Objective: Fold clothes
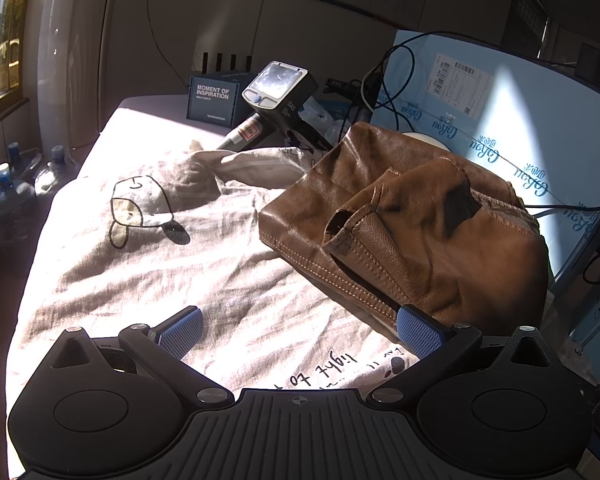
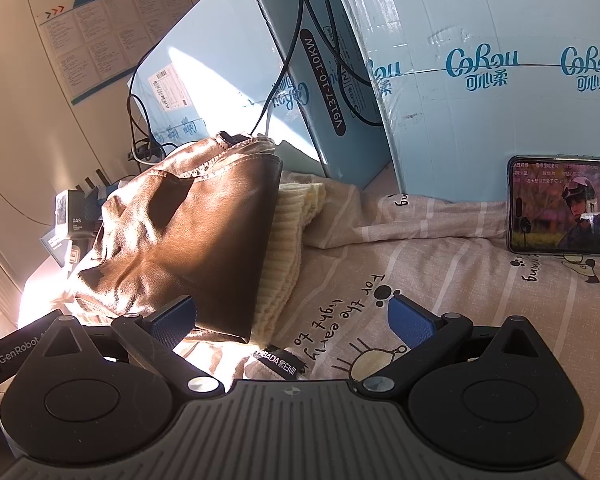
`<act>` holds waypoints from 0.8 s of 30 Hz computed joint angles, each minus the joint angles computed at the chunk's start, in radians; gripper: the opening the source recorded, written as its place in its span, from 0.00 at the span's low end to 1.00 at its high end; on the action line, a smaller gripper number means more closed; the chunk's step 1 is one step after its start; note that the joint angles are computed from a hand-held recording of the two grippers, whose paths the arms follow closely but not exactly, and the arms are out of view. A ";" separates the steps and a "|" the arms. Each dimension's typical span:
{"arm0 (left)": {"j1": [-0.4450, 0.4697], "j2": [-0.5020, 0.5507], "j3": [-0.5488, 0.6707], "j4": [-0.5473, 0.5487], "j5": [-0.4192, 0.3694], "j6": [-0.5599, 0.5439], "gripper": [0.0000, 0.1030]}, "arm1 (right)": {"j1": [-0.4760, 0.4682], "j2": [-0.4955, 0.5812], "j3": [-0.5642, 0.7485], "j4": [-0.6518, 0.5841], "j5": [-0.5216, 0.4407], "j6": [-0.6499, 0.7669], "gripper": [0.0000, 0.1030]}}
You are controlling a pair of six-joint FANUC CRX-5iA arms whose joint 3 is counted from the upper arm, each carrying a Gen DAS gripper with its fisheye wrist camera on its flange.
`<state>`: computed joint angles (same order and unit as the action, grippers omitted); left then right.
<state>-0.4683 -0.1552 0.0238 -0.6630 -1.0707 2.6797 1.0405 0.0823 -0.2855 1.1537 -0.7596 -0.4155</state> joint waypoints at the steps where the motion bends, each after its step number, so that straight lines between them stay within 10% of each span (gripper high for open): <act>1: 0.000 0.000 0.000 -0.001 0.000 0.001 1.00 | 0.000 0.000 0.000 -0.001 0.000 0.001 1.00; 24: 0.028 -0.003 -0.014 0.057 0.032 -0.018 1.00 | 0.001 0.002 0.003 -0.006 -0.004 0.003 1.00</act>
